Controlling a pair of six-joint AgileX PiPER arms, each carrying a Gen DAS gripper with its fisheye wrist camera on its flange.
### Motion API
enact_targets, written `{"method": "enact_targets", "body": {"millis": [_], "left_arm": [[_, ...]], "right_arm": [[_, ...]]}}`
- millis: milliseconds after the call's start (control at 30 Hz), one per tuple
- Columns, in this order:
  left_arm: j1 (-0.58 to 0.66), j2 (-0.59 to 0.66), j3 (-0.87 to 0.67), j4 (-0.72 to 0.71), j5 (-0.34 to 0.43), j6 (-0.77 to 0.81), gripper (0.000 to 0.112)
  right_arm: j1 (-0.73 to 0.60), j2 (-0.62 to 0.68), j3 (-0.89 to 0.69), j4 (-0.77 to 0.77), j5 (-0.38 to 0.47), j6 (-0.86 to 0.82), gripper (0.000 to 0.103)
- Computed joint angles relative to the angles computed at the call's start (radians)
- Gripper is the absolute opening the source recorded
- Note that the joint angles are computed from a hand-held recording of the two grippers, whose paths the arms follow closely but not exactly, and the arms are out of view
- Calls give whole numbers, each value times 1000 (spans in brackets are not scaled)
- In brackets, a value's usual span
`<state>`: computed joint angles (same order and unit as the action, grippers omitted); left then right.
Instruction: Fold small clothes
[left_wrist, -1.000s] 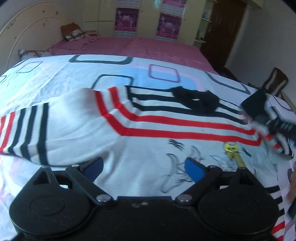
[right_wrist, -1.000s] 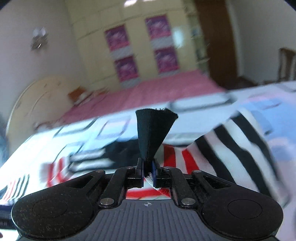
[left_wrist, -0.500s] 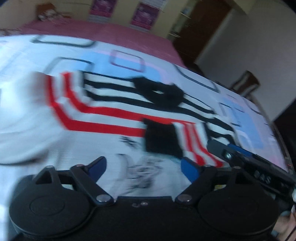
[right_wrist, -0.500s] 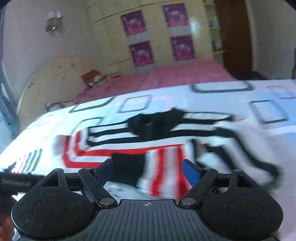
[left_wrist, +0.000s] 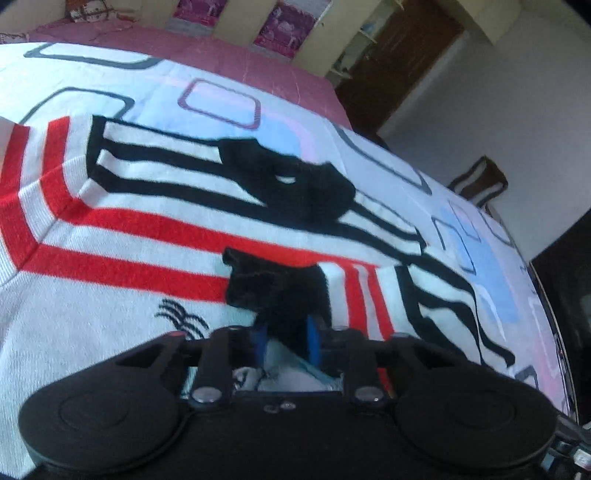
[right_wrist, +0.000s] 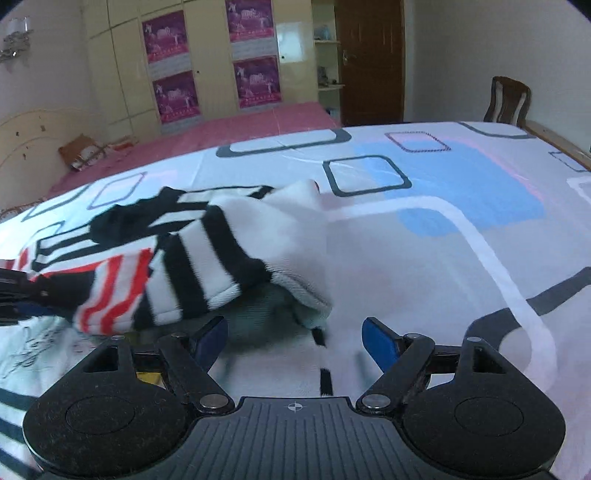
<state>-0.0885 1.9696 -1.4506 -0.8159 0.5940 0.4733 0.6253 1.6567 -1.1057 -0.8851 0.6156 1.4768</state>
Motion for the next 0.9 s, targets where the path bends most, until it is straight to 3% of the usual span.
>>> {"method": "enact_targets", "body": {"millis": [67,267,333,367,467,567,667,800,867,900], "left_arm": [[8,-13,27,-75,-40,66,7],[62,-163,164,-336,-152,359,6],[87,-201,201,-368,-186,426,6],[98,-207,214,-347,-212,429,6],[129,-164,193,-195,-186,288,6],[113,-134,201,-113,-188,250,7],[98,-110,192,-20,-180,169,7],[97,-150,198,110,-181,65,31],[97,-202,241,96,-226,105,39],[99,-219,251,86,-233,127,45]], "right_arm": [[-32,36,-29,51,-25,-41,46],[-58,78,-70,82,-42,-59,46],[-51,77,-76,92,-51,-72,32],[-46,77,-77,83,-48,-65,22],[-41,77,-79,70,-45,-59,18],[-40,79,-69,68,1,-42,17],[-59,54,-29,77,-36,-20,17],[-58,5,-8,127,-39,-93,17],[-57,-43,23,132,-40,-88,19],[-54,-59,31,118,-33,-67,25]]}}
